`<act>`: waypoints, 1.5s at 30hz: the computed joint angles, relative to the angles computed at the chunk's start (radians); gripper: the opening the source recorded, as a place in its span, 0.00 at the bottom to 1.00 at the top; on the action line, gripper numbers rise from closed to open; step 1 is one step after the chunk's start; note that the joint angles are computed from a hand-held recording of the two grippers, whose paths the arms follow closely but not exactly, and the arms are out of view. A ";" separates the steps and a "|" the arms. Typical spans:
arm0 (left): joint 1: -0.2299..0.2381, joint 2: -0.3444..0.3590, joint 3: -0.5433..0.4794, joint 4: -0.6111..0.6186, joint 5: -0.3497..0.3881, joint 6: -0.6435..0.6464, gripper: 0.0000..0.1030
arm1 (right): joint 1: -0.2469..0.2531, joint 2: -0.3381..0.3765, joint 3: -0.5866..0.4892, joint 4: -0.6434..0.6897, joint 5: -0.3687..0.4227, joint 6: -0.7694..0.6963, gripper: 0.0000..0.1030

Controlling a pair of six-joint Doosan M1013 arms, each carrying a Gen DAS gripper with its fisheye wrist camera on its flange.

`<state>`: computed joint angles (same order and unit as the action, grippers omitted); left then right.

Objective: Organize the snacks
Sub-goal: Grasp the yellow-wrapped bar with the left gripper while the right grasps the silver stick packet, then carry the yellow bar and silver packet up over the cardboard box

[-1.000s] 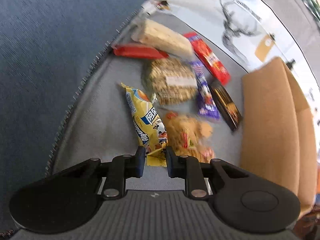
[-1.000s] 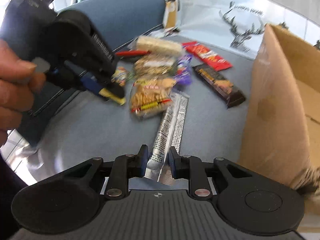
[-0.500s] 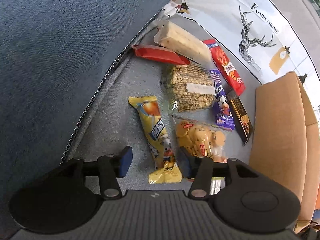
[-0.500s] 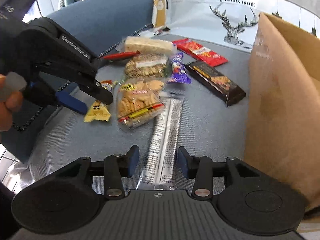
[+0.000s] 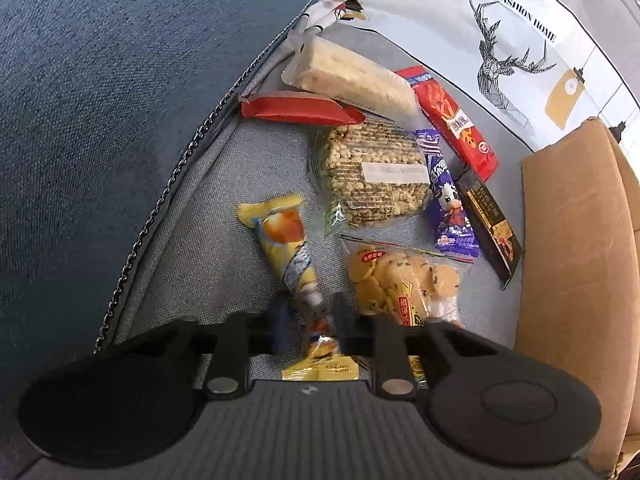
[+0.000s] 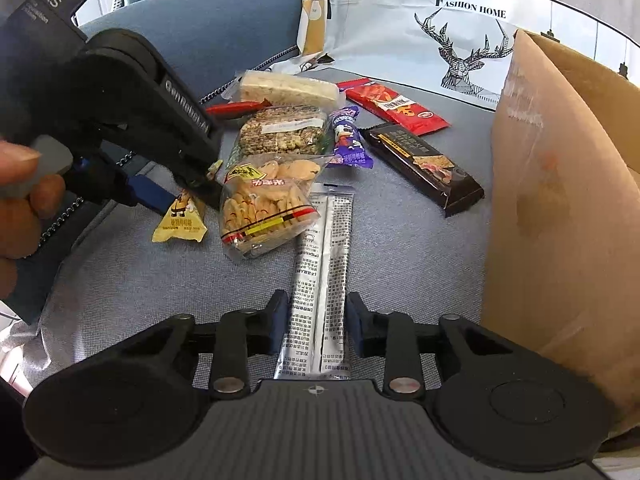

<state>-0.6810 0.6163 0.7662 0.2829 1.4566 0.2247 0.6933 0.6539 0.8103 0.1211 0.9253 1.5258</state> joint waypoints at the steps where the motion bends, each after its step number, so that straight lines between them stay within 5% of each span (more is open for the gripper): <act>1: 0.000 -0.002 0.002 -0.001 -0.004 -0.005 0.09 | 0.000 -0.002 0.003 -0.004 -0.008 0.007 0.26; 16: -0.053 -0.090 0.101 0.212 -0.151 -0.113 0.08 | 0.002 -0.113 0.135 -0.038 -0.243 0.022 0.20; 18: -0.063 -0.090 0.096 0.255 -0.155 -0.116 0.08 | -0.005 -0.124 0.140 -0.005 -0.269 -0.011 0.00; 23: -0.072 -0.092 0.096 0.305 -0.195 -0.153 0.07 | -0.031 -0.143 0.134 0.065 -0.312 -0.063 0.00; 30: -0.065 -0.084 0.085 0.275 -0.209 -0.183 0.08 | -0.029 -0.117 0.106 0.124 -0.158 -0.161 0.05; 34: -0.062 -0.091 0.098 0.265 -0.221 -0.165 0.08 | 0.012 -0.078 0.078 -0.021 -0.118 -0.162 0.50; 35: -0.062 -0.094 0.102 0.266 -0.222 -0.162 0.08 | 0.021 -0.065 0.066 -0.083 -0.102 -0.134 0.54; 38: -0.060 -0.103 0.118 0.255 -0.232 -0.158 0.08 | 0.037 -0.008 -0.013 -0.202 0.033 -0.050 0.55; 41: -0.058 -0.109 0.128 0.251 -0.245 -0.151 0.08 | 0.024 0.025 -0.065 -0.162 0.113 0.062 0.54; 42: -0.058 -0.110 0.130 0.249 -0.249 -0.149 0.08 | 0.014 0.032 -0.080 -0.111 0.132 0.069 0.48; 43: -0.058 -0.110 0.130 0.249 -0.252 -0.147 0.08 | 0.007 0.031 -0.079 -0.081 0.128 0.069 0.28; 45: -0.059 -0.108 0.125 0.253 -0.254 -0.143 0.08 | 0.005 0.020 -0.062 -0.067 0.111 0.057 0.20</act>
